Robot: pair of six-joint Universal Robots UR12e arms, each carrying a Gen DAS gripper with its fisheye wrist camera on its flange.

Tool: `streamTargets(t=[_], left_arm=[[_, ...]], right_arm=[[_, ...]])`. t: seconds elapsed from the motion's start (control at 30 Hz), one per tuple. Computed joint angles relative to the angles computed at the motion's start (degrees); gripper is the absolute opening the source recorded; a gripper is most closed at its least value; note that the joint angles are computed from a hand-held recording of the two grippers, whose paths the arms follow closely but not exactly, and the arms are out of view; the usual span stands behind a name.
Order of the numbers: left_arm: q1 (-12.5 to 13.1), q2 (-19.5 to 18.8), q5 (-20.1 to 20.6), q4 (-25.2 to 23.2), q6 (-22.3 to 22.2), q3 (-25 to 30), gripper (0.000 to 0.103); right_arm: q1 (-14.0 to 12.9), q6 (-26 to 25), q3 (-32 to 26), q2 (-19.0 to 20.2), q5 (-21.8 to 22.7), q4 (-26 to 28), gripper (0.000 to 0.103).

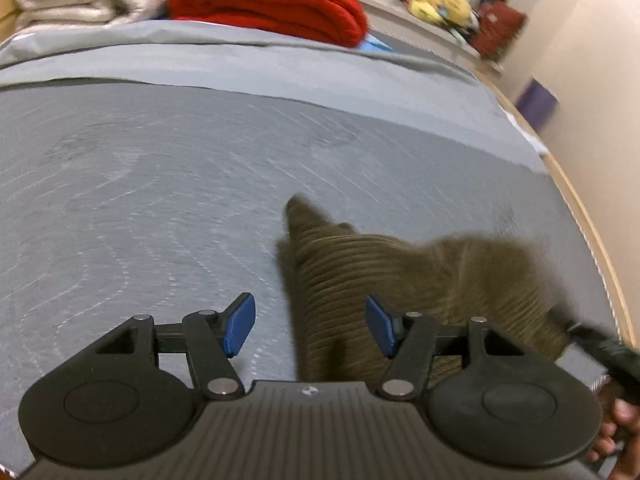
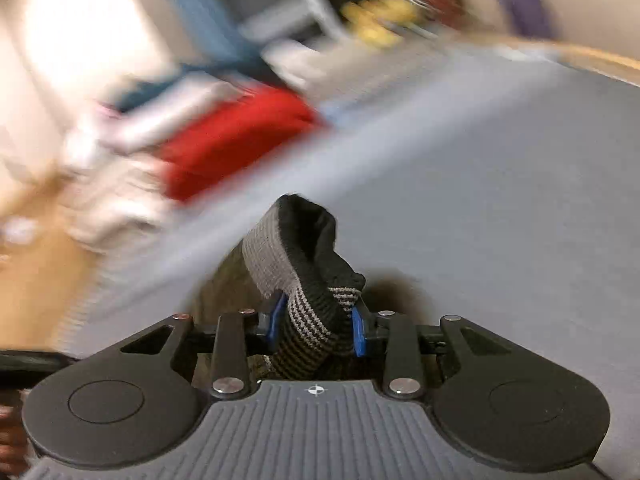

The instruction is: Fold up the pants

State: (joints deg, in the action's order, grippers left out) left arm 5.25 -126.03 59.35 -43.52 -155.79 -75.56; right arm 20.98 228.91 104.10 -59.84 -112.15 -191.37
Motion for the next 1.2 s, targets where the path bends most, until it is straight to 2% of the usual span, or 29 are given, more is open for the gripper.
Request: streamTargets(t=[0.03,0.07,0.1,0.13,0.2,0.3,0.37,0.4,0.43,0.5,0.53,0.6,0.67,0.73,0.77,0.83,0.87,0.93,0.97,1.07,1.1,1.13,1.2], left_arm=[[-0.29,0.10,0.17,-1.31,2.28,0.01,0.066],[-0.63,0.18,0.74,-2.69,4.60,0.01,0.066],[-0.91,0.31,1.36,-3.86,6.64,-0.07,0.066],[-1.21,0.45,1.83,-5.18,8.85,-0.19,0.066],[-1.53,0.72,1.47,-7.50,12.87,-0.42,0.065],[-1.92,1.45,0.47,-10.20,20.05,-1.38,0.064],[-2.05,1.80,0.28,-13.11,25.62,-1.87,0.060],[-2.27,1.93,1.74,-15.09,29.31,-2.12,0.056],[-2.79,1.93,5.60,-15.41,33.31,-2.63,0.053],[-3.56,1.73,12.26,-12.98,36.50,-4.13,0.055],[-3.50,1.33,12.50,-14.14,35.27,-3.42,0.054],[-3.23,0.62,11.81,-17.44,32.96,-1.37,0.055],[-3.29,0.45,12.43,-17.77,31.91,-0.77,0.056],[-3.12,0.38,10.84,-16.12,30.26,-0.42,0.056],[-2.96,0.03,9.16,-15.79,27.83,0.46,0.057],[-2.13,-1.16,3.99,-14.96,20.07,2.78,0.064],[-1.93,-1.76,2.55,-13.63,16.01,3.71,0.072],[-1.79,-3.40,1.28,-11.78,8.98,6.16,0.075],[-1.71,-4.47,0.44,-12.46,6.75,7.88,0.075],[-2.01,-7.47,-2.22,-17.05,1.90,12.63,0.076],[-2.28,-8.34,-2.53,-18.38,1.49,13.91,0.078],[-2.71,-9.13,-2.05,-19.08,1.22,14.96,0.080],[-3.44,-10.66,-0.69,-20.03,0.51,17.13,0.080]], right_arm=[[-0.94,1.60,0.87,-0.92,2.65,5.91,0.036],[-2.30,3.89,2.10,-1.51,7.71,9.43,0.038],[-3.55,7.04,3.34,-1.95,12.76,10.54,0.043],[-4.38,8.26,4.61,-2.37,15.42,9.26,0.047],[-4.63,5.14,5.97,-2.34,14.98,4.59,0.048],[-4.66,1.67,7.09,-2.29,13.40,1.11,0.063],[-5.45,2.49,7.20,-2.10,16.17,1.32,0.063],[-5.86,2.91,7.24,-1.87,17.52,1.40,0.068],[-5.92,2.69,6.81,-1.68,17.97,2.64,0.071],[-6.08,-0.57,5.32,-1.66,18.64,9.02,0.068],[-6.43,-1.65,4.77,-1.48,19.98,10.80,0.060],[-7.08,0.27,5.77,-1.37,23.81,7.57,0.041],[-6.82,-2.75,6.02,-1.91,23.08,6.57,0.036],[-7.11,-3.43,7.07,-2.39,25.45,3.79,0.035],[-7.57,-3.67,7.39,-2.65,27.07,4.03,0.035],[-8.41,-4.31,7.47,-3.29,29.61,8.86,0.037],[-8.51,-4.72,6.68,-2.99,29.54,11.82,0.039],[-8.31,-5.26,6.50,-3.21,27.53,13.63,0.047],[-8.30,-5.38,6.70,-3.35,27.29,12.86,0.047],[-7.71,-6.23,7.43,-3.54,23.86,9.42,0.050],[-7.67,-6.29,7.12,-3.34,22.68,8.98,0.056],[-7.54,-5.95,7.15,-3.34,21.80,8.63,0.061],[-7.66,-4.89,7.07,-3.02,21.67,8.49,0.064]])
